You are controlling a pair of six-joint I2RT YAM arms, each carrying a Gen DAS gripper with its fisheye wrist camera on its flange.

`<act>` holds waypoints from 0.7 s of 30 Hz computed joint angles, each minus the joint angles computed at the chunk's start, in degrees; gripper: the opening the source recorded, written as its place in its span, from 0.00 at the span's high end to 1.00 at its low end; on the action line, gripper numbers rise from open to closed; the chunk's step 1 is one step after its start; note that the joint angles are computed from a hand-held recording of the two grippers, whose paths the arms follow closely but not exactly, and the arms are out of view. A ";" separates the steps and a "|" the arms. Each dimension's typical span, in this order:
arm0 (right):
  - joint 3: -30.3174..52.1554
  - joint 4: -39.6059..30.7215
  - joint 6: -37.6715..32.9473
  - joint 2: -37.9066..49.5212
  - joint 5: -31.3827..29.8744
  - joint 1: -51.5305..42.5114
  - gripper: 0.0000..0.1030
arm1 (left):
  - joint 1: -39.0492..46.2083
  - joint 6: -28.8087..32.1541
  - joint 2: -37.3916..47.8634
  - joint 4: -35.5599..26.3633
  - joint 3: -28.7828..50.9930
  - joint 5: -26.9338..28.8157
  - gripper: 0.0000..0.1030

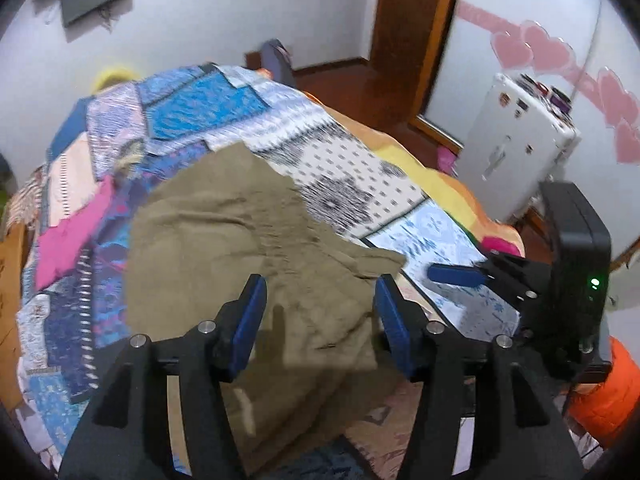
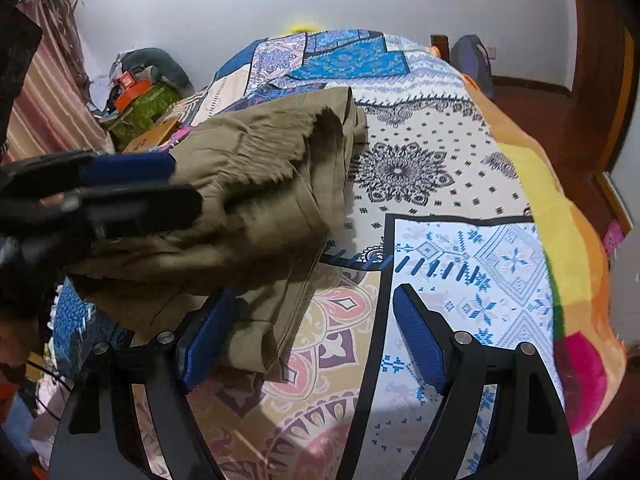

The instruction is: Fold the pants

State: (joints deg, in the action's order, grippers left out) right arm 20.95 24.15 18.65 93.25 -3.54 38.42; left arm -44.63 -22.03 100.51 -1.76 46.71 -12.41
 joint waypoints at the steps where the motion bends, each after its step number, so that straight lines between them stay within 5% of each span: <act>1: -0.24 -0.42 0.00 -0.92 0.29 0.21 0.24 | 0.98 -0.07 -1.94 -0.03 -1.18 0.06 0.45; 11: -0.60 -3.03 1.94 -11.63 1.70 1.89 0.24 | 15.25 3.09 -12.28 -0.50 -10.08 -1.29 0.43; 21: 7.57 2.37 3.77 6.91 0.71 3.13 0.24 | 26.71 6.97 -3.79 4.03 -9.49 6.32 0.43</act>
